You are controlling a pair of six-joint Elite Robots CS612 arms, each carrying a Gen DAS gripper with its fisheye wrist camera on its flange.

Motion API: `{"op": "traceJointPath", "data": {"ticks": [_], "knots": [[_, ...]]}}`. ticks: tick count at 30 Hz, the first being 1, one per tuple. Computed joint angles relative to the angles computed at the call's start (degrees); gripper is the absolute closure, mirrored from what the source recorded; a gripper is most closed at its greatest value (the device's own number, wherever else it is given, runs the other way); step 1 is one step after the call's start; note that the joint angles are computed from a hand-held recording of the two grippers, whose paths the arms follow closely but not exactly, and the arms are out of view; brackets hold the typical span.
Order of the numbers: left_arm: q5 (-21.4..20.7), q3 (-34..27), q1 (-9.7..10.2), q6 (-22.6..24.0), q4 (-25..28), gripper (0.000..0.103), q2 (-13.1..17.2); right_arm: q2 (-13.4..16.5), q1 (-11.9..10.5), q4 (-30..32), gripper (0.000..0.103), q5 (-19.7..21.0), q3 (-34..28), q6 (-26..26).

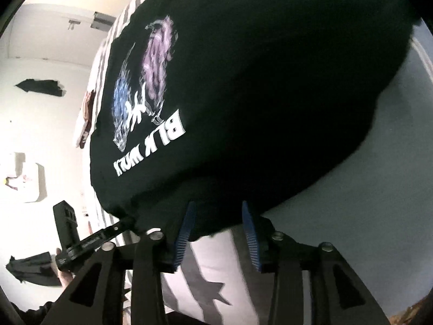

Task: Fold clothes

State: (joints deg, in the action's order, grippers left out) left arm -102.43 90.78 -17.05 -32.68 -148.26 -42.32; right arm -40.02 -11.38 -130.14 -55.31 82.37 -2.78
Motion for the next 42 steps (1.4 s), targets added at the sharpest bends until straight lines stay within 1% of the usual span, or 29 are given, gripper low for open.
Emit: {"op": "traceJointPath", "data": {"ticks": [2, 4, 5, 6, 7, 8, 9, 10, 12, 14, 17, 19, 22, 24, 25, 26, 27, 28, 29, 31, 32, 33, 34, 35, 36, 37, 39, 41, 42], "knots": [[1.1, 0.6, -0.75, 0.4, -0.2, 0.082, -0.4, 0.3, 0.8, 1.7, 0.064, -2.0, -0.6, -0.5], [2.1, 1.2, -1.47, 1.0, -0.4, 0.086, -0.8, 0.7, 0.8, 2.6, 0.064, -0.9, -0.7, 0.3], [2.5, 1.6, -1.87, 1.3, -0.6, 0.088, -1.1, 0.7, 1.1, 2.9, 0.064, -1.2, -0.7, -0.1], [3.0, 2.1, -2.35, 1.6, -0.7, 0.090, -1.4, 0.8, 1.3, 3.2, 0.067, -1.5, -0.8, -0.5], [3.6, 2.5, -2.83, 1.7, -0.5, 0.091, -1.7, 0.9, 1.5, 3.6, 0.077, -1.8, -0.8, -0.8], [4.3, 2.9, -3.36, 1.8, -0.1, 0.094, -2.0, 1.0, 1.7, 3.9, 0.086, -2.2, -0.8, -1.2], [5.1, 3.4, -3.82, 1.8, 0.2, 0.095, -2.4, 0.9, 2.1, 4.3, 0.092, -3.6, -0.7, -1.9], [5.7, 3.8, -4.29, 1.8, 0.5, 0.096, -2.7, 0.9, 2.1, 4.0, 0.095, -3.6, -0.4, -1.7], [6.3, 5.2, -5.09, 1.1, 0.6, 0.097, -3.8, 0.6, 2.0, 3.8, 0.103, -3.9, 0.1, -1.7], [6.5, 6.9, -5.90, 0.2, 0.6, 0.097, -5.2, -0.1, 1.9, 3.7, 0.103, -5.3, 0.8, -2.3], [7.2, 9.3, -7.62, -1.0, -0.3, 0.097, -6.8, -1.0, 1.7, 4.2, 0.103, -7.6, 1.8, -3.5], [7.8, 10.3, -8.61, -1.7, -0.8, 0.097, -7.2, -1.4, 1.4, 4.3, 0.103, -7.9, 2.7, -4.5], [8.1, 11.1, -9.61, -3.3, -1.2, 0.097, -7.2, -1.7, 0.8, 3.1, 0.102, -6.0, 3.4, -5.4], [8.5, 11.9, -10.33, -4.5, -1.9, 0.097, -7.4, -1.5, 0.8, 2.2, 0.096, -5.1, 3.2, -4.4], [8.6, 12.2, -9.94, -4.1, -2.1, 0.097, -7.6, -1.2, 0.7, 2.2, 0.090, -4.3, 2.8, -4.1], [8.6, 11.6, -9.17, -3.4, -2.0, 0.097, -7.1, -1.0, 0.8, 1.9, 0.084, -3.6, 2.6, -3.5], [8.4, 9.1, -7.75, -2.0, -1.2, 0.097, -5.2, -0.7, 0.8, 1.3, 0.072, -2.9, 2.4, -3.0], [8.1, 6.5, -6.40, -0.6, -0.4, 0.097, -3.3, -0.5, 1.0, 1.0, 0.064, -2.5, 2.1, -2.7], [8.0, 4.7, -5.51, 0.3, 0.5, 0.097, -2.2, -0.3, 1.1, 0.7, 0.063, -2.0, 1.9, -2.5], [7.7, 4.3, -5.34, 0.6, 1.7, 0.097, -3.0, 0.0, 1.5, 0.6, 0.059, -2.3, 1.4, -2.0], [7.7, 3.5, -5.28, 0.7, 2.1, 0.097, -2.4, 0.1, 1.7, 0.7, 0.058, -2.8, 1.2, -1.8], [7.8, 0.9, -4.98, 1.2, 3.0, 0.097, -0.6, 0.2, 1.9, 0.3, 0.058, -3.2, 1.2, -1.5], [8.0, -0.8, -4.81, 1.5, 3.8, 0.097, 0.4, 0.2, 2.0, -0.2, 0.058, -3.5, 1.2, -1.4], [8.2, -0.8, -4.89, 1.6, 4.1, 0.097, 0.3, 0.2, 2.2, -0.4, 0.058, -3.8, 1.2, -1.5], [8.5, -0.9, -5.04, 1.5, 4.2, 0.097, 0.5, 0.2, 2.3, -0.6, 0.061, -4.1, 1.2, -1.8], [8.6, -1.0, -5.11, 1.4, 4.4, 0.097, 0.5, 0.2, 2.4, -0.5, 0.075, -4.5, 1.1, -2.0], [8.9, -1.1, -5.09, 1.8, 5.0, 0.097, 0.4, 0.7, 2.3, 1.5, 0.098, -3.7, 0.2, -2.9], [9.2, -1.3, -5.06, 2.3, 5.5, 0.097, 0.2, 0.6, 2.5, 1.5, 0.099, -4.5, 0.1, -3.5], [9.3, -0.8, -4.92, 2.7, 5.9, 0.097, -0.5, 0.6, 2.6, 1.5, 0.099, -4.9, 0.0, -3.8]]}}
